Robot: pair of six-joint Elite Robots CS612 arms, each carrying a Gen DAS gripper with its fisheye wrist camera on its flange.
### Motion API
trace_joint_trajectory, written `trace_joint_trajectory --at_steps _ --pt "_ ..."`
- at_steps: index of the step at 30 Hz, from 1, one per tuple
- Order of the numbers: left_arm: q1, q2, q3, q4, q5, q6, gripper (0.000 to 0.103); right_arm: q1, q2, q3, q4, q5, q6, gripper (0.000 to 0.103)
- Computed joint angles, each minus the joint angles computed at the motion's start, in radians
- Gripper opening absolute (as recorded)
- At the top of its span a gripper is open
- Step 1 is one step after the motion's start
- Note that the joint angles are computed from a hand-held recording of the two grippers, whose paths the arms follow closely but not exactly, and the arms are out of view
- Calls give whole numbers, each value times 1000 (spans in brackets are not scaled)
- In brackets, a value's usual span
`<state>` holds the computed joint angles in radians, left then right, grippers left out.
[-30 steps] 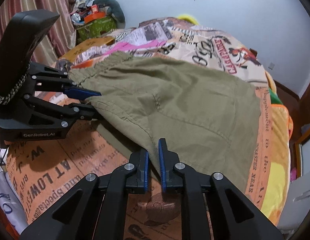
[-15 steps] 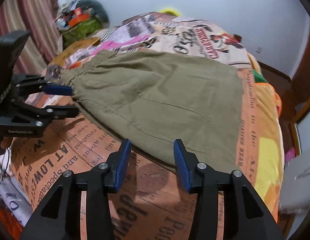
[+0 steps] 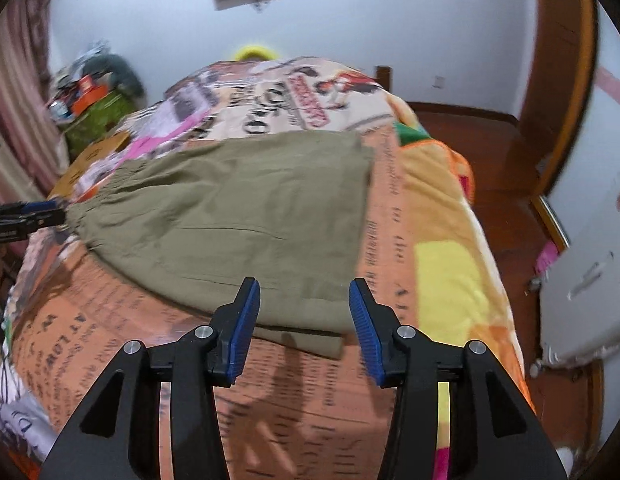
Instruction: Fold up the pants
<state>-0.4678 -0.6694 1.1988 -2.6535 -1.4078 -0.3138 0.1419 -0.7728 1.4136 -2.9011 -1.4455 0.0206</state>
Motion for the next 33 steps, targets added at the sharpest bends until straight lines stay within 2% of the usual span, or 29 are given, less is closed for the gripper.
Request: trace_joint_trajectory --at_steps 6,9,11,12,13,15,23,29,33 --pt "3 41 -46 39 -24 -35 65 -19 21 -11 33 49 96 43" --pt "5 49 -53 40 -61 -38 57 -16 37 -26 65 57 99 43" --pt "3 48 -52 36 -50 -27 54 -14 42 -30 78 62 88 43" --pt "0 46 -47 22 -42 -17 51 -12 44 -32 91 59 77 39" --pt "1 43 -45 20 -43 -14 51 -10 46 -33 99 53 62 27" --pt "-2 36 -34 2 -22 7 50 -7 48 -37 124 36 38 10" --pt "1 44 -29 12 0 23 50 -5 45 -21 129 28 -5 8" --pt "8 52 -18 -1 -24 -33 55 -7 41 -17 143 30 -18 8" --pt "5 37 -20 19 -13 -33 57 -5 34 -32 183 14 -18 8"
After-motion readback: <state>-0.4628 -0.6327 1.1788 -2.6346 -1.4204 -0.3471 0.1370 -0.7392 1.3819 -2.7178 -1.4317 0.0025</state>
